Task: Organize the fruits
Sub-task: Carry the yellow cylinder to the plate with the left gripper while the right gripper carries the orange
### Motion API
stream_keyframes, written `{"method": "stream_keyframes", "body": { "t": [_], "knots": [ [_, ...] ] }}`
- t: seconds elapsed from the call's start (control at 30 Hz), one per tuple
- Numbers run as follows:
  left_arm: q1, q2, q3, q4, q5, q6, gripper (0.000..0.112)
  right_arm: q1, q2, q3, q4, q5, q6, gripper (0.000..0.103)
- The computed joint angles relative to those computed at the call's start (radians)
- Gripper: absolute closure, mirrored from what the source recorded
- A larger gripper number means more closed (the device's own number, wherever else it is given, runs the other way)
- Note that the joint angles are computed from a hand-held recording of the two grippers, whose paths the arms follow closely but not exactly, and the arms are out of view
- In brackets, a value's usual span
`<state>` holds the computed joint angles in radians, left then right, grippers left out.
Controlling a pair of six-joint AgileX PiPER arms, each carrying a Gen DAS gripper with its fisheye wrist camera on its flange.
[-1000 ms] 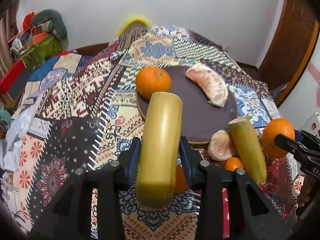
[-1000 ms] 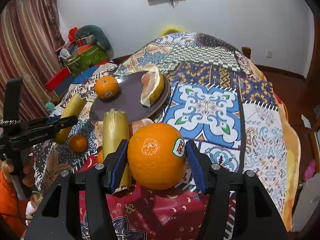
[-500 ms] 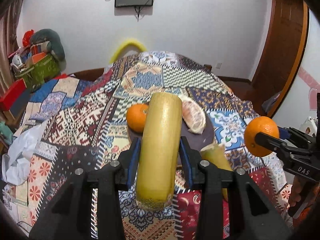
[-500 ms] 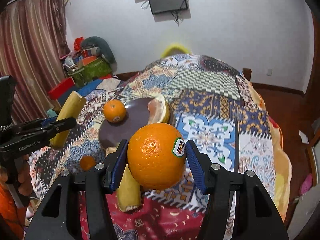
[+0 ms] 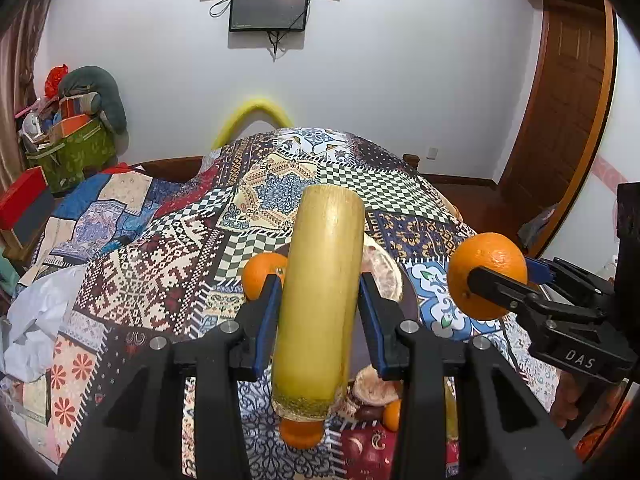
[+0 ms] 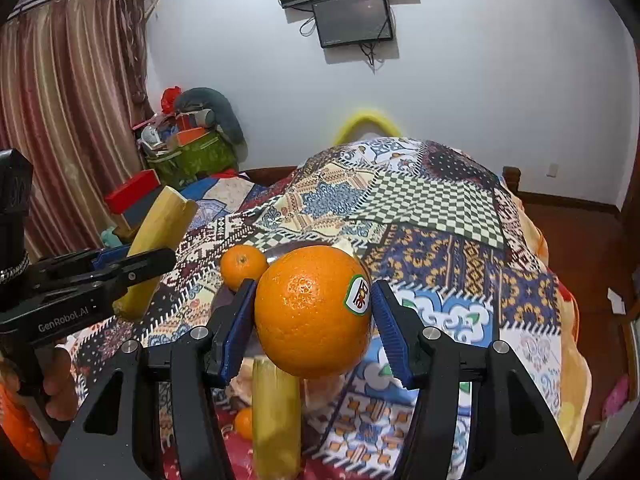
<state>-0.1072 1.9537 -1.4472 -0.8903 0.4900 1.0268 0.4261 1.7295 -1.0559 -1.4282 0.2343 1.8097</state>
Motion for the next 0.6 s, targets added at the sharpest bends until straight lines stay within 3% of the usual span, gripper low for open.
{"method": "stream_keyframes", "body": {
  "t": [0.6],
  "knots": [
    [-0.054, 0.249, -0.309, 0.235, 0.06, -0.277, 0.074, -0.091, 0.146, -0.166, 0.241, -0.061, -0.341, 0.049]
  ]
}}
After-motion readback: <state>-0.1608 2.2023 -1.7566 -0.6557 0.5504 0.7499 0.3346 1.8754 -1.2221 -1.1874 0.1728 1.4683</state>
